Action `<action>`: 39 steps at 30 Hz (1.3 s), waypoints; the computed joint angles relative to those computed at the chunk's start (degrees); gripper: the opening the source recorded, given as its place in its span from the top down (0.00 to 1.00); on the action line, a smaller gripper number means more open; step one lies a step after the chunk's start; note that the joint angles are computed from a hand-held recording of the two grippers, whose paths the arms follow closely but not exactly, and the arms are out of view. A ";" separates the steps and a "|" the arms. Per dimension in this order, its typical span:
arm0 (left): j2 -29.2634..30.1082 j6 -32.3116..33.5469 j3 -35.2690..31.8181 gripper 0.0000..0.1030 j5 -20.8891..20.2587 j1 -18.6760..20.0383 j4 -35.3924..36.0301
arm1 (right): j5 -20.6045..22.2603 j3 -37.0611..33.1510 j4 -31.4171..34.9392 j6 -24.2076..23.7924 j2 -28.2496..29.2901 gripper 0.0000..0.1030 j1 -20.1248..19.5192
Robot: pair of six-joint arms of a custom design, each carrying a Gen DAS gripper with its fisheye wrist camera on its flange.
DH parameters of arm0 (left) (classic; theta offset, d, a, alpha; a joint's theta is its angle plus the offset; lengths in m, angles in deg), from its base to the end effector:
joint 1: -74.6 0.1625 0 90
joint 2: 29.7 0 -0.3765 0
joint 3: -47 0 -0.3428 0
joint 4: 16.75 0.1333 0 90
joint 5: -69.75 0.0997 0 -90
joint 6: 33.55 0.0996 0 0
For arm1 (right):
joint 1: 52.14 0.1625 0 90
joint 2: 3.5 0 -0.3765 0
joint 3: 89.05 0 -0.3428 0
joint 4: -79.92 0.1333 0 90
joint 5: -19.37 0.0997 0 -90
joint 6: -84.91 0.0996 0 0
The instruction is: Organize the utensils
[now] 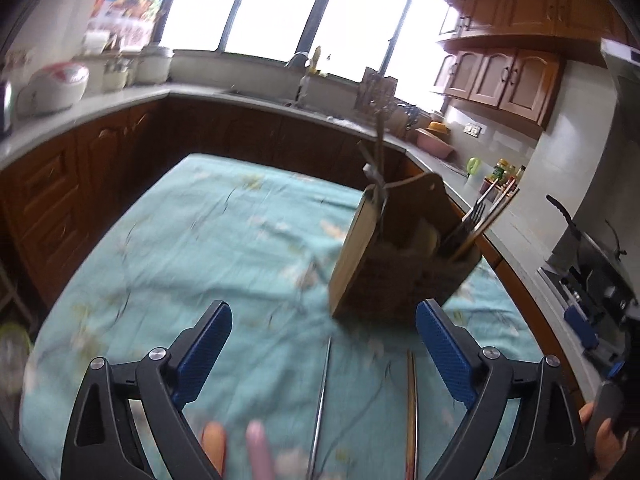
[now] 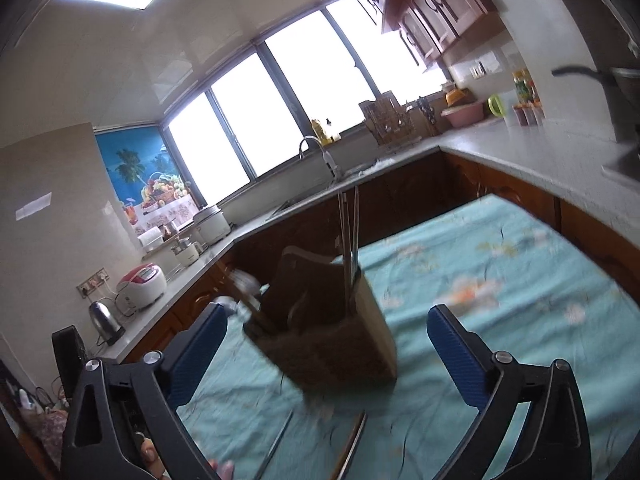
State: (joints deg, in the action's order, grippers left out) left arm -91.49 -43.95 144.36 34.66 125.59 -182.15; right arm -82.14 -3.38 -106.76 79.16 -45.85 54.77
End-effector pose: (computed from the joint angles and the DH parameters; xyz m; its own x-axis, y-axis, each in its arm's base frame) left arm -0.1919 -0.5782 0.3148 -0.8511 -0.1524 -0.5024 0.3353 0.5787 -0.7434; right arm 0.3021 -0.6037 0.2027 -0.9618 -0.1884 0.1989 -0.2713 0.5549 -0.7864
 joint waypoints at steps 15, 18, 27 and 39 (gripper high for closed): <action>-17.16 -25.31 16.06 0.09 10.83 -12.65 26.16 | -1.91 18.10 -5.19 1.54 -9.06 0.01 2.32; -18.73 -29.16 17.40 0.08 13.24 -15.67 32.63 | -3.72 19.60 -6.10 0.16 -9.62 0.01 3.36; -23.00 -39.01 19.73 0.01 18.65 -22.94 48.07 | -9.83 21.38 -11.80 -7.13 -10.34 0.00 7.78; -23.58 -47.32 21.84 0.01 23.46 -25.26 58.87 | -14.70 20.83 -17.19 -14.66 -8.83 0.00 10.98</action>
